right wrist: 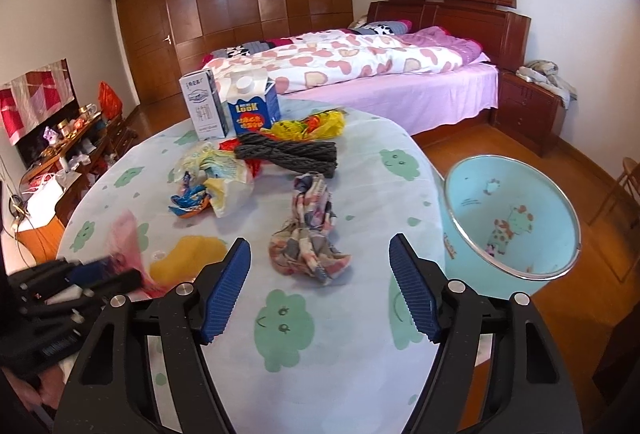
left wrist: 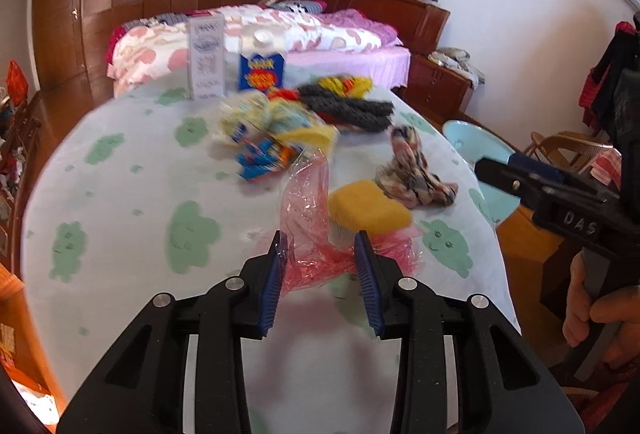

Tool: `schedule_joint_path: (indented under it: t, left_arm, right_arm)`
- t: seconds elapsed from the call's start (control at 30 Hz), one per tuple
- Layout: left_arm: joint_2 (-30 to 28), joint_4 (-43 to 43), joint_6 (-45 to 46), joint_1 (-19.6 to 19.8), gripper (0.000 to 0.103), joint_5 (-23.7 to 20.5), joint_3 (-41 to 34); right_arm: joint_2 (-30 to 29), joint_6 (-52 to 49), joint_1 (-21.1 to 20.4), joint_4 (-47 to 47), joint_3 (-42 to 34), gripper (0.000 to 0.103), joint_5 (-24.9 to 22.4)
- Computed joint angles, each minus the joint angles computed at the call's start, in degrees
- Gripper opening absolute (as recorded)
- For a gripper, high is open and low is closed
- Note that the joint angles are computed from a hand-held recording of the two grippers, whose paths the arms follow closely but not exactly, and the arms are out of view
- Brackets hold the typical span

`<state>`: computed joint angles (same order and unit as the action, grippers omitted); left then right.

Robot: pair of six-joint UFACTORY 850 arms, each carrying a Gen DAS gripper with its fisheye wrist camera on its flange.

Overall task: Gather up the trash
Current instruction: 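Grasp the pink plastic bag with the left tool while the right tool grasps the yellow sponge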

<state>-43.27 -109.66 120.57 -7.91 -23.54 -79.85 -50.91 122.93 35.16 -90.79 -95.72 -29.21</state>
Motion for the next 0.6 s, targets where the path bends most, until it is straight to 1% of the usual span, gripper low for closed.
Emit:
schedule_joint_path:
  t: [0.07,0.17,0.2,0.27,0.33,0.43,0.53,0.6]
  left_arm:
    - [0.88,-1.98,2.9,0.58,0.035,0.36,0.65]
    - [2.55,-12.85,15.6,0.99,0.035,2.75,2.24]
    - [2.99,-15.45,18.23,1.42,0.035,2.85,2.62]
    - [3.72,-18.34,20.07,2.67,0.035,2.58,2.96]
    - [4.33,-23.11,22.29,3.92,0.035,2.85,3.03]
    - [4.7,-32.61,26.75,5.75,0.036,3.62,2.76]
    - [4.36,-44.39,34.3,6.98,0.036,4.9,2.06]
    - [3.92,-49.44,36.87,7.65,0.036,5.8,1.43]
  right_arm:
    - [-0.55,-1.04,0.16,0.33,-0.9,0.072,0.54]
    - [-1.63,-3.35,0.34,1.32,-2.92,0.072,1.54]
    - [-1.95,-3.97,0.36,1.59,-3.52,0.072,1.9]
    - [-2.94,-6.09,0.5,2.45,-5.21,0.072,2.14]
    - [-3.62,-7.81,0.45,3.77,-6.31,0.072,2.3]
    - [-4.93,-9.69,-0.05,6.25,-8.3,0.071,4.18]
    - [-7.06,-14.25,-0.5,10.88,-11.75,0.07,6.92]
    - [-9.97,-23.64,-0.76,20.46,-16.62,0.07,8.86]
